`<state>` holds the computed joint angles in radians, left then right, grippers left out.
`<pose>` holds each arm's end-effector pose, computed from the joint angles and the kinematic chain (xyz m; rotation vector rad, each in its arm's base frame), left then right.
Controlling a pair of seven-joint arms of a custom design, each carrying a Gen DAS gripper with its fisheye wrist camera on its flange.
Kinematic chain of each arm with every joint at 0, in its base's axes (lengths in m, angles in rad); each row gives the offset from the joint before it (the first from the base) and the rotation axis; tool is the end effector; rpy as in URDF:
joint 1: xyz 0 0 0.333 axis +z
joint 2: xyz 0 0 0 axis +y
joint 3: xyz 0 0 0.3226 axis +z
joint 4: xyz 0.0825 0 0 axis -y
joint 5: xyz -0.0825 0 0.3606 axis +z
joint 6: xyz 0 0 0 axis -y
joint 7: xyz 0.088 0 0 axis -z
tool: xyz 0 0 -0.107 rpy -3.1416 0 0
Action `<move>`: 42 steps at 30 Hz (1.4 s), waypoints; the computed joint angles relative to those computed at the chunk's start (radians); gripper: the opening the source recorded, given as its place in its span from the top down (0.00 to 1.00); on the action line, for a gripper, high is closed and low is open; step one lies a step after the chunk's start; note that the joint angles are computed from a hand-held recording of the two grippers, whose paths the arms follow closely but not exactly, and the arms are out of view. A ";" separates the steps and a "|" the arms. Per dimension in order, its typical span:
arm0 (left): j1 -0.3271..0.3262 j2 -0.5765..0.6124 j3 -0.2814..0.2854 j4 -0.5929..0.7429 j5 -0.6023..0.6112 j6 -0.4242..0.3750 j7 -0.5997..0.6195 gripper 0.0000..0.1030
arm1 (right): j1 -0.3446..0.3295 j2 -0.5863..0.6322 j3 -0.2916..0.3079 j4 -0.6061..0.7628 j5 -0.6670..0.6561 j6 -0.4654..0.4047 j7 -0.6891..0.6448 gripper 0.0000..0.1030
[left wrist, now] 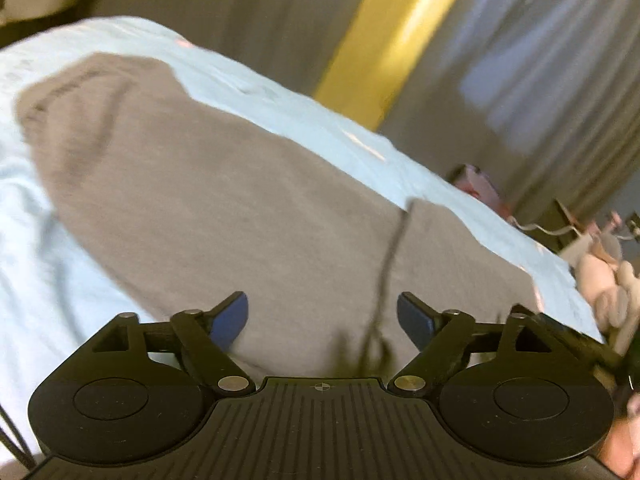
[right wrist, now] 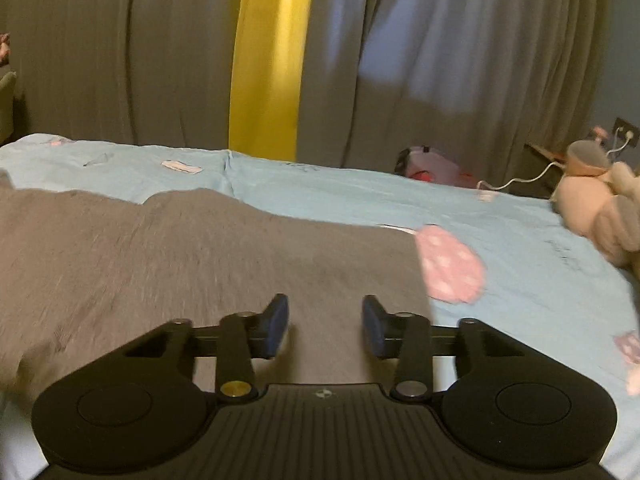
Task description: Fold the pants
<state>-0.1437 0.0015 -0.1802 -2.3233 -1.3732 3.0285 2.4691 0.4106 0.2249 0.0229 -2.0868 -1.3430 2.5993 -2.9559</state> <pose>0.4949 -0.0882 0.4000 -2.0240 1.8250 -1.1159 0.5168 0.2603 0.3575 -1.5788 1.9576 -0.9340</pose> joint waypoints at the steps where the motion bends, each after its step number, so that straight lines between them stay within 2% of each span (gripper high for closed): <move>1: 0.003 -0.004 0.003 -0.005 0.015 0.009 -0.011 0.12 | -0.011 0.032 -0.006 0.029 0.004 0.033 0.021 0.63; 3: 0.020 -0.010 0.020 -0.015 0.043 -0.006 -0.063 0.11 | -0.028 0.098 -0.026 0.075 0.018 0.144 0.044 0.59; 4: 0.033 -0.010 0.032 -0.013 0.054 -0.034 -0.102 0.12 | -0.057 0.133 -0.005 0.090 0.115 0.185 -0.040 0.56; 5: 0.047 -0.008 0.044 -0.006 0.043 -0.062 -0.119 0.11 | -0.051 0.151 -0.002 0.104 0.148 0.171 -0.079 0.56; 6: 0.061 -0.005 0.053 0.004 0.005 -0.084 -0.107 0.11 | -0.012 0.147 -0.027 0.106 0.111 0.144 -0.066 0.55; 8: 0.092 0.006 0.071 0.030 -0.079 -0.118 -0.049 0.11 | -0.003 0.112 -0.037 0.074 0.136 0.177 -0.096 0.56; 10: 0.116 0.023 0.079 0.052 -0.104 -0.105 -0.025 0.11 | 0.021 0.052 -0.079 0.008 -0.002 0.257 0.060 0.44; 11: 0.128 0.035 0.083 0.066 -0.095 -0.093 -0.033 0.11 | 0.030 0.018 -0.083 -0.032 -0.073 0.254 0.146 0.26; 12: 0.144 0.054 0.089 0.087 -0.106 -0.087 -0.023 0.11 | 0.025 -0.005 -0.069 -0.066 -0.078 0.239 0.161 0.19; 14: 0.181 0.092 0.101 0.126 -0.110 -0.097 -0.044 0.11 | -0.008 -0.042 -0.043 -0.136 -0.047 0.259 0.106 0.19; 16: 0.231 0.134 0.113 0.173 -0.112 -0.173 -0.081 0.15 | -0.021 -0.088 -0.027 -0.177 -0.057 0.216 0.125 0.19; 18: 0.275 0.184 0.119 0.226 -0.097 -0.236 -0.151 0.19 | -0.049 -0.120 -0.016 -0.196 -0.054 0.225 0.166 0.17; 20: 0.303 0.225 0.116 0.265 -0.058 -0.242 -0.230 0.27 | -0.073 -0.139 -0.009 -0.217 -0.080 0.238 0.219 0.15; 22: 0.335 0.256 0.110 0.290 -0.022 -0.272 -0.300 0.33 | -0.089 -0.138 0.002 -0.230 -0.071 0.242 0.216 0.15; 25: 0.364 0.306 0.100 0.329 0.062 -0.311 -0.413 0.36 | -0.095 -0.119 0.014 -0.221 -0.022 0.235 0.184 0.13; 27: 0.388 0.343 0.080 0.363 0.076 -0.324 -0.415 0.37 | -0.089 -0.111 0.019 -0.214 -0.019 0.224 0.172 0.08; 30: 0.407 0.381 0.058 0.412 0.101 -0.329 -0.439 0.38 | -0.076 -0.107 0.026 -0.210 0.017 0.196 0.116 0.08; 31: 0.409 0.395 0.052 0.432 0.116 -0.323 -0.442 0.41 | -0.075 -0.106 0.024 -0.208 0.017 0.197 0.119 0.08; 32: 0.410 0.402 0.047 0.444 0.145 -0.309 -0.446 0.49 | -0.076 -0.106 0.021 -0.208 0.013 0.202 0.127 0.08; 34: 0.357 0.418 0.083 0.470 0.338 -0.266 -0.548 0.67 | -0.076 -0.108 0.016 -0.209 -0.003 0.208 0.155 0.08; 36: 0.362 0.412 0.053 0.463 0.374 -0.211 -0.493 0.75 | -0.075 -0.105 0.017 -0.206 -0.004 0.203 0.160 0.08; 38: 0.405 0.409 -0.006 0.455 0.326 -0.178 -0.398 0.77 | -0.074 -0.105 0.018 -0.206 -0.003 0.197 0.159 0.08; 42: 0.406 0.407 0.002 0.448 0.357 -0.185 -0.480 0.77 | -0.076 -0.109 0.014 -0.210 -0.029 0.207 0.197 0.08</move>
